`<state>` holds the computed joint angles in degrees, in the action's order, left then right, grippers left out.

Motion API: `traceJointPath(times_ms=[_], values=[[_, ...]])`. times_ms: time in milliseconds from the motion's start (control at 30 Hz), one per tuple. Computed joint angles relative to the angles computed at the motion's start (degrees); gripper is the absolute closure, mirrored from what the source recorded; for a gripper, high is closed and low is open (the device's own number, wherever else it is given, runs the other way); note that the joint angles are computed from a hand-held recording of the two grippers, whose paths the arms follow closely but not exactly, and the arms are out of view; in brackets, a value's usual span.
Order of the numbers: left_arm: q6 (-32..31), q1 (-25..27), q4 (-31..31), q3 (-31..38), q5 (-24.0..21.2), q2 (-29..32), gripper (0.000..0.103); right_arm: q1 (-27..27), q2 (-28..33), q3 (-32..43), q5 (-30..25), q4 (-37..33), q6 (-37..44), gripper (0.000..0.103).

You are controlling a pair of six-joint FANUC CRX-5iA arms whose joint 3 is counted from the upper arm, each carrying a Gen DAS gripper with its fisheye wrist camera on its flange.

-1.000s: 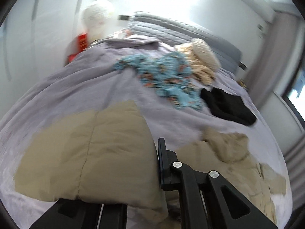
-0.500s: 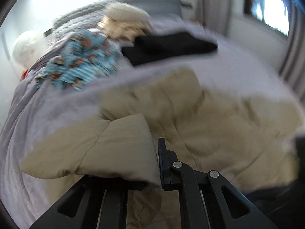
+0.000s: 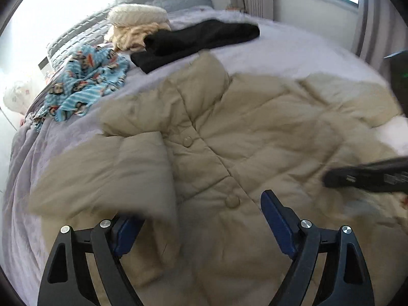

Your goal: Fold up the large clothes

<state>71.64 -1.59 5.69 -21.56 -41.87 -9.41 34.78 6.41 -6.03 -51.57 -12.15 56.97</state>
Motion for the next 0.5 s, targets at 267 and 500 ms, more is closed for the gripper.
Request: traceJointPath(times_ms=[267, 500], values=[[14.83, 11.98, -10.3, -2.27, -2.97, -10.48, 0.015, 9.73, -0.23, 1.91, 1.42, 11.34, 5.87, 0.025], [20.95, 22.98, -6.33, -5.55, -6.76, -4.65, 0.015, 22.2, 9.52, 5.38, 1.18, 31.11, 10.08, 0.025]])
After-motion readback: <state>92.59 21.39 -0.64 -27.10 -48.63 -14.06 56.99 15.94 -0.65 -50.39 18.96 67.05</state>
